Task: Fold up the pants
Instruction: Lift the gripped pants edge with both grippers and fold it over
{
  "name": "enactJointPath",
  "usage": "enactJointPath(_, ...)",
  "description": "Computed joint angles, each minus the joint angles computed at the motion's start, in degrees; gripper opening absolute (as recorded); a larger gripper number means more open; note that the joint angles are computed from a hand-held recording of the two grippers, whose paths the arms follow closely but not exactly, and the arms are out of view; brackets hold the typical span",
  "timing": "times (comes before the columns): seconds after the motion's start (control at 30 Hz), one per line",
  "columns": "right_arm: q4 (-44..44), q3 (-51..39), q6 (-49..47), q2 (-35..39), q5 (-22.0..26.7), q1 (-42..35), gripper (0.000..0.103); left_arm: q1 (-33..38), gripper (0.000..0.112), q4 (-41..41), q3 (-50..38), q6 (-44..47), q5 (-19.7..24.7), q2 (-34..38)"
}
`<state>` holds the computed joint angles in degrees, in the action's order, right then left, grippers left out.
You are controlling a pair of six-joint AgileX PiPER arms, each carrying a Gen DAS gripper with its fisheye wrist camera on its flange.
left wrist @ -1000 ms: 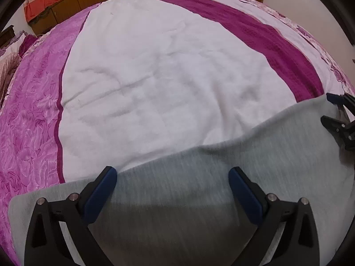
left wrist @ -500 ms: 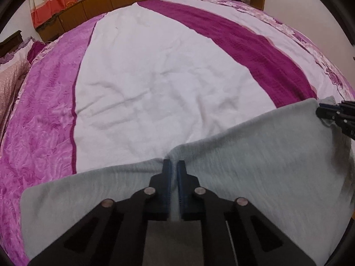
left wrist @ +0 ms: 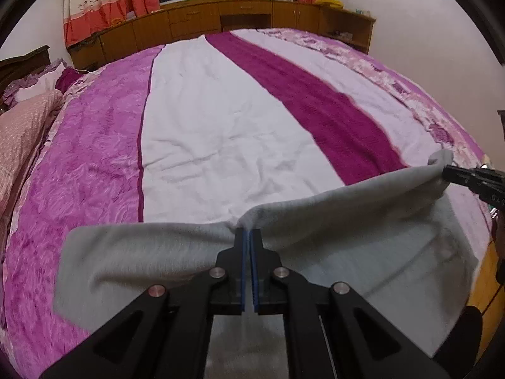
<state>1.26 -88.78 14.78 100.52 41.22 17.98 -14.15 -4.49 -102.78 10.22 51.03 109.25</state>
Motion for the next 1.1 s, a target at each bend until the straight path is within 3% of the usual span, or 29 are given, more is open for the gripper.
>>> enactJointPath(0.3, -4.7, 12.5, 7.3, -12.8, -1.9, 5.0, 0.000, -1.0, 0.003, -1.4, 19.5, -3.1, -5.1, -16.8)
enactJointPath(0.63, -6.6, 25.9, 14.3, -21.7, -3.1, 9.0, 0.000, -4.5, 0.003, 0.3, 40.3, -9.5, -9.7, -32.1)
enactJointPath(0.8, -7.3, 31.4, 18.6, -24.6, -4.2, 11.4, 0.000, -6.0, 0.003, 1.4, 47.5, -12.9, -10.7, -36.8)
enactJointPath(1.1, -7.5, 38.7, 26.5, -26.0, -7.5, 14.2, 0.000, -5.4, 0.002, -0.9, 55.1, -13.5, -12.3, -37.3)
